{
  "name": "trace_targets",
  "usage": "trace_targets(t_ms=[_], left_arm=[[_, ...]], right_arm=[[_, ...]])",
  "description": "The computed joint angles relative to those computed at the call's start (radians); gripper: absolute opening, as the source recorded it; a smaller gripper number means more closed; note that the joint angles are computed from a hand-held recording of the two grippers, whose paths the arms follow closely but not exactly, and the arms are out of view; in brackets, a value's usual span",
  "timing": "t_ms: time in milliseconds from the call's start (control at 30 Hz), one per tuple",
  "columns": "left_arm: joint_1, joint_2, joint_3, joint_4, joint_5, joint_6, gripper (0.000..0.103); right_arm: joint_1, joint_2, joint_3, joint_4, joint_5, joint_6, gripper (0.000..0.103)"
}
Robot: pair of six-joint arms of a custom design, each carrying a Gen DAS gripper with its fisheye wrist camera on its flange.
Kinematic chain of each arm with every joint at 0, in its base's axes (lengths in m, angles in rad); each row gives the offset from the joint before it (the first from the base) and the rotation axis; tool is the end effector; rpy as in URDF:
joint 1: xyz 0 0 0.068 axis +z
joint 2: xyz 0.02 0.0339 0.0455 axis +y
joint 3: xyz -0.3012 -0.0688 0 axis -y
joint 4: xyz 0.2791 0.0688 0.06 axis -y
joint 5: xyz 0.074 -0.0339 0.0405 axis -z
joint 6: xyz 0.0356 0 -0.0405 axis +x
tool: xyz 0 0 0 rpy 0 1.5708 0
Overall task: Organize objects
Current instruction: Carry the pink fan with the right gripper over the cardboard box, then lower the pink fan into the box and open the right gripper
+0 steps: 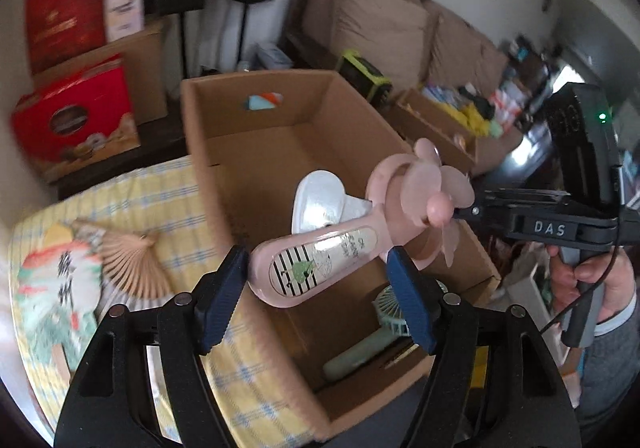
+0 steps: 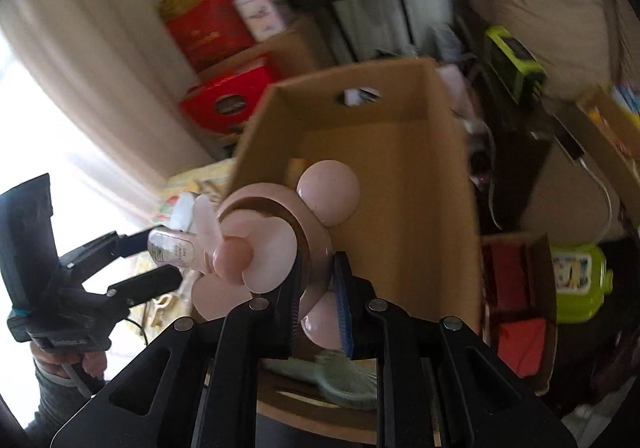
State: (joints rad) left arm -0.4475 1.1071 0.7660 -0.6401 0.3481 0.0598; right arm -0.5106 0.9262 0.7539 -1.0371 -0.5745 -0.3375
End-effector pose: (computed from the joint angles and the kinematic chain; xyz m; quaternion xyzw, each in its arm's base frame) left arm 0.2004 -0.1097 0.2568 0.2852 0.8996 -0.2177 0.2489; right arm 0.1499 -0.0618 0.2683 0.0308 0.9443 0.1831 0.2718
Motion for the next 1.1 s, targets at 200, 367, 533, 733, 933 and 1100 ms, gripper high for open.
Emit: trace_targets(t_ms=[200,367,533,733,933,1100], left_arm=[[-0.167,0.105,0.016,0.050,-0.121,-0.018,0.068],[-0.235,0.157,-0.016,0.071,-0.173,0.002,0.067],[-0.273,0.186,-0.060,0.081,-0.201,0.047,0.065],[-0.308,0.159,-0.075,0.069,-0.258,0.041,0.065],[-0.210,0.074,-0.069,0.024,-0.175,0.044,0.070],[-0.102,-0.017,-0.062,-0.024,-0.085,0.043,0.082]], right_arm=[[-0.128,0.088,-0.051,0.036,0.003,-0.098,0.017],[-0.171,0.117,-0.078,0.055,0.031,-0.151,0.016],[-0.124,0.090,-0.107,0.090,0.080,-0.139,0.016],[0.003,0.035,-0.144,0.158,0.210,-0.071,0.013],[0.021,0.000,-0.156,0.158,0.227,-0.064,0.018],[0.079,-0.064,-0.145,0.136,0.240,-0.030,0.019]])
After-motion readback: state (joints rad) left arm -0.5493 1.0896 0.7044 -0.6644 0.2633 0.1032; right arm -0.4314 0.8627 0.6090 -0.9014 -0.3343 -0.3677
